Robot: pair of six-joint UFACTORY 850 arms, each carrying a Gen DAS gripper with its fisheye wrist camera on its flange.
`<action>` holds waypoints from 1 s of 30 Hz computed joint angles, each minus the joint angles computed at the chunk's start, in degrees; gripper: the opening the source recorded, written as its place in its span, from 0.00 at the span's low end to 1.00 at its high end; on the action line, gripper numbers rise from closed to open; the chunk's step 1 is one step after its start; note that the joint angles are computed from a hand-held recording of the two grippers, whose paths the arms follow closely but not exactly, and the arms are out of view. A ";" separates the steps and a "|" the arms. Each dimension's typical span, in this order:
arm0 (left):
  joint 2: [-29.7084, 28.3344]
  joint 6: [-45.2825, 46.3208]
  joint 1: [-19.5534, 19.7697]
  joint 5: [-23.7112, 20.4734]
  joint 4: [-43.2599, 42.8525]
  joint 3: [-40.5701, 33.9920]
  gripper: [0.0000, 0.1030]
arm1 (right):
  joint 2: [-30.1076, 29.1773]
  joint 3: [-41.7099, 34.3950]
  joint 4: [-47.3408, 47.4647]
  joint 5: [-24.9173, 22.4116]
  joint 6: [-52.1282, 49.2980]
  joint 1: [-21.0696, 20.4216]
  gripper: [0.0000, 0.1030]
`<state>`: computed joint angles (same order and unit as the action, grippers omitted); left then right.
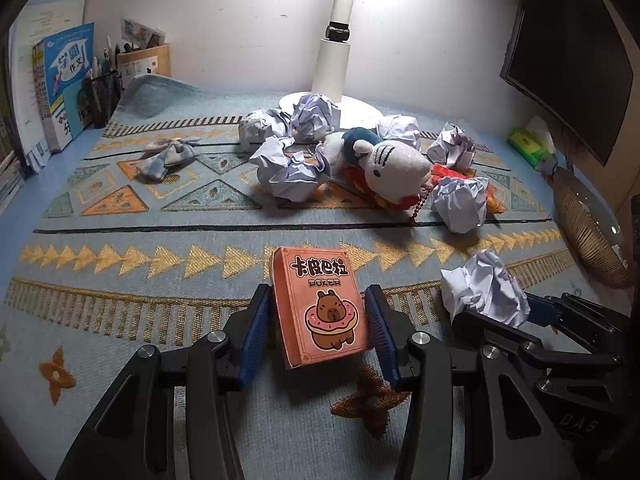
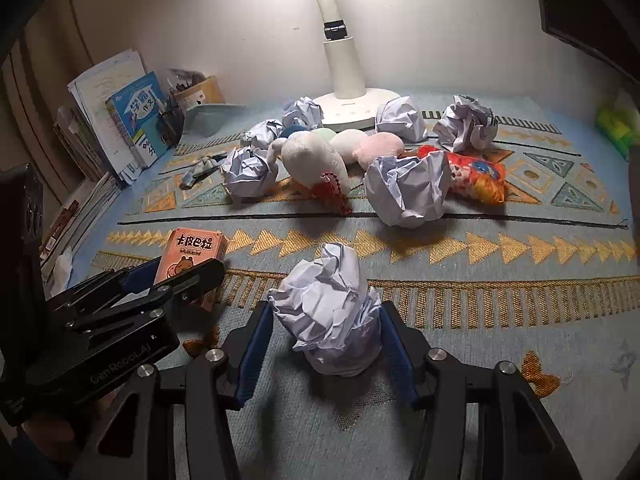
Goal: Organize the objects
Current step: 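Grasp the pink capybara box with the left tool while the right tool grasps a paper ball, then carry the box and paper ball to the glass bowl and release them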
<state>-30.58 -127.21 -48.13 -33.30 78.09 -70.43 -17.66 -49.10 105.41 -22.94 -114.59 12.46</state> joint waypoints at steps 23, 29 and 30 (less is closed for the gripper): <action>-10.98 15.91 -4.72 5.51 2.43 -28.98 0.43 | 15.49 2.43 6.73 -4.41 2.39 -24.08 0.49; -21.60 36.71 -5.41 8.10 -11.20 -48.50 0.43 | 15.51 1.13 14.81 -2.29 -3.50 -29.78 0.49; -23.91 41.48 -5.49 8.04 -14.85 -52.68 0.43 | 15.11 0.72 15.93 -1.79 -4.08 -30.39 0.49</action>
<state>-54.48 -85.73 -53.62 -25.26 63.24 -123.11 -2.55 -48.38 121.34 -24.73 -118.68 -17.93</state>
